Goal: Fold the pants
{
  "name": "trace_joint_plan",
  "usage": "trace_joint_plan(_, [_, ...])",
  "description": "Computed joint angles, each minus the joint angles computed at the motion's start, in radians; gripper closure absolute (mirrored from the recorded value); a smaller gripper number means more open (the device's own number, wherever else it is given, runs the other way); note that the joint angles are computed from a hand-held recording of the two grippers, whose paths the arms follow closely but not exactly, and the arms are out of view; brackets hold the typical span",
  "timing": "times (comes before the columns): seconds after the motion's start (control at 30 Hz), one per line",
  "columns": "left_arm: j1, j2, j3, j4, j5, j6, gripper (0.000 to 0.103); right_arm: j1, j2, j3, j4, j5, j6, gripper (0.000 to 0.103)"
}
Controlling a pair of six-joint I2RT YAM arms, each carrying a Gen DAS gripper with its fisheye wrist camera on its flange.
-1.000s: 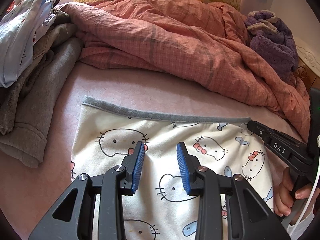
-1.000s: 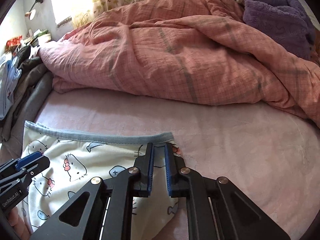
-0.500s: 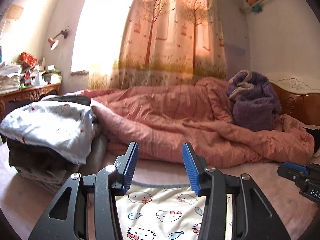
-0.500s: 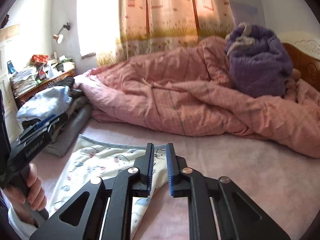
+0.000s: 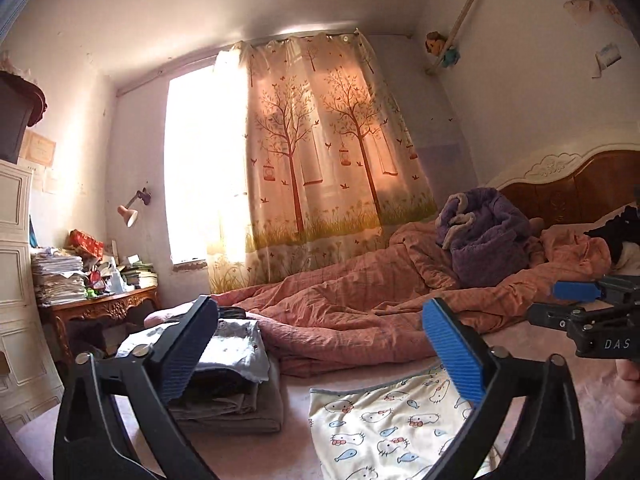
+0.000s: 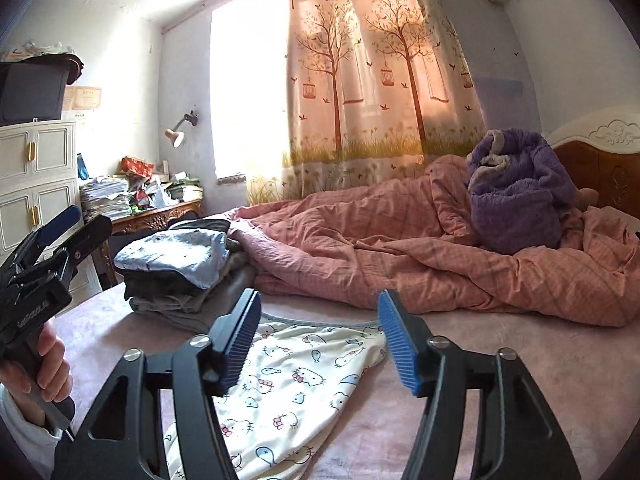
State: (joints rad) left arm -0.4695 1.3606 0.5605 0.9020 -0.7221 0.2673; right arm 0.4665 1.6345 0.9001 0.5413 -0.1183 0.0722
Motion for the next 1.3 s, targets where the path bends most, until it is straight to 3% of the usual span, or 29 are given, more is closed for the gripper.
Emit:
trace_joint_plan(0.07, [-0.047, -0.010, -0.065, 0.074, -0.068, 0.031, 0.000, 0.027, -0.039, -0.081, 0.062, 0.038, -0.015, 0.030])
trace_joint_plan(0.17, [-0.084, -0.053, -0.104, -0.044, -0.138, -0.083, 0.000, 0.063, -0.067, -0.179, 0.149, 0.076, -0.021, 0.030])
trace_joint_plan(0.23, [-0.097, -0.071, -0.170, -0.023, -0.148, -0.151, 0.000, 0.084, -0.079, -0.246, 0.216, 0.101, -0.002, 0.028])
trace_joint_plan(0.37, [-0.113, -0.008, -0.290, 0.184, -0.184, -0.164, 0.000, 0.110, -0.060, -0.355, 0.361, 0.143, 0.036, 0.022])
trace_joint_plan(0.43, [-0.109, 0.041, -0.334, 0.264, -0.170, -0.176, 0.000, 0.133, -0.021, -0.397, 0.450, 0.214, 0.030, 0.016])
trace_joint_plan(0.5, [-0.111, 0.115, -0.378, 0.374, -0.164, -0.187, 0.000, 0.135, 0.007, -0.402, 0.463, 0.231, 0.018, 0.015])
trace_joint_plan(0.57, [-0.108, 0.184, -0.394, 0.429, -0.166, -0.211, 0.000, 0.132, 0.044, -0.401, 0.472, 0.230, 0.016, 0.002])
trace_joint_plan(0.7, [-0.086, 0.240, -0.364, 0.353, -0.161, -0.276, 0.000, 0.125, 0.079, -0.380, 0.435, 0.235, 0.008, 0.000])
trace_joint_plan(0.9, [-0.051, 0.223, -0.335, 0.191, -0.080, -0.393, 0.000, 0.104, 0.082, -0.387, 0.426, 0.231, 0.016, 0.000])
trace_joint_plan(1.3, [-0.071, 0.276, -0.258, 0.048, -0.057, -0.428, 0.000, 0.034, 0.082, -0.387, 0.359, 0.155, 0.086, 0.000])
